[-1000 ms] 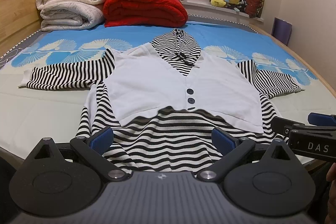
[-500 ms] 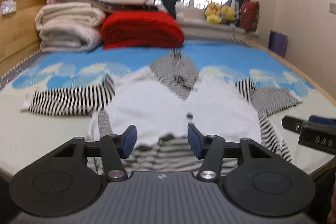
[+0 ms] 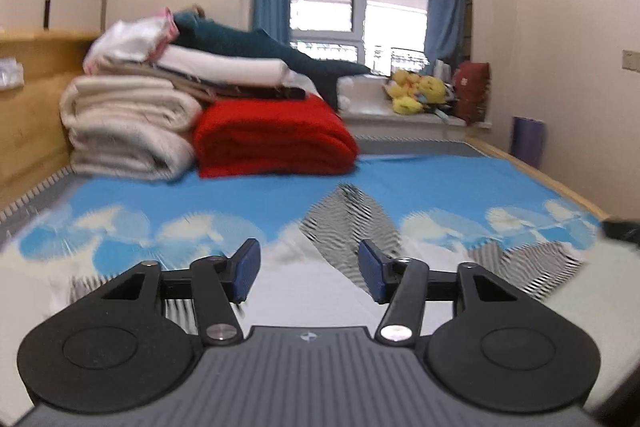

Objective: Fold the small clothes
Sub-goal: 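Move the left tool down to the white cuff of a striped sleeve, then close the left tool on the white sleeve cuff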

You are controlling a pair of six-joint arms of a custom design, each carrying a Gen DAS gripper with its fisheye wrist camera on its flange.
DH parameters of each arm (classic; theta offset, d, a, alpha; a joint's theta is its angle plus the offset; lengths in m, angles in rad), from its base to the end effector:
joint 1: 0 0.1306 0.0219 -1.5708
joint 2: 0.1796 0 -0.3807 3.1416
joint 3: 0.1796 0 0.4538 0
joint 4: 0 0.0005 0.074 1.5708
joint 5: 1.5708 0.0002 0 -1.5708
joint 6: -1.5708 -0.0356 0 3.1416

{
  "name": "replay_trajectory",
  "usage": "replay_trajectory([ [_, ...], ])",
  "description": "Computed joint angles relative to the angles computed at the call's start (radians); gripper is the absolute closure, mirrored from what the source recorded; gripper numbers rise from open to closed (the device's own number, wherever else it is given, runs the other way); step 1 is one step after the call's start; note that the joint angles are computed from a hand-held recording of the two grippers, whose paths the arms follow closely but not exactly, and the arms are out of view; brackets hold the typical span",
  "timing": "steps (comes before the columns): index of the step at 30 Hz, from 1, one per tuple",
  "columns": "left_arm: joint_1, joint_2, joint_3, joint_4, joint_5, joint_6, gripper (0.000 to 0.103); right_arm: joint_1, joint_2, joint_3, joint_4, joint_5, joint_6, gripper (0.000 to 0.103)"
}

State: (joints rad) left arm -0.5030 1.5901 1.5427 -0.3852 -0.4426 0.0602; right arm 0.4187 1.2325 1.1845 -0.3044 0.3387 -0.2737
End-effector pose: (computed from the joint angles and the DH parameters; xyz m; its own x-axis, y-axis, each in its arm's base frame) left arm 0.5737 -0.2988 0.4376 -0.3724 0.1428 -0.9170 0.0727 0.9895 0.1246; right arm 0.4764 0.1985 0.4474 -0.3302 0.1321 -0.9346 -0.0096 0.9896 0.1433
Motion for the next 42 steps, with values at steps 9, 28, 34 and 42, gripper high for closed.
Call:
replay_trajectory([
  [9,0.141,0.264,0.265,0.045,-0.027,-0.110,0.028,-0.100,0.150,0.153,0.052,-0.107,0.203,0.033],
  [28,0.431,0.464,0.382,-0.240,0.098,0.288,0.057,-0.130,0.418,0.369,-0.175,-0.034,-0.036,0.060],
  [34,0.513,0.468,0.374,-0.325,0.139,0.547,0.055,-0.125,0.452,0.408,-0.211,-0.046,-0.047,0.063],
  [42,0.580,0.422,0.262,-0.278,0.273,0.793,0.055,-0.112,0.472,0.429,-0.229,-0.043,-0.010,0.062],
])
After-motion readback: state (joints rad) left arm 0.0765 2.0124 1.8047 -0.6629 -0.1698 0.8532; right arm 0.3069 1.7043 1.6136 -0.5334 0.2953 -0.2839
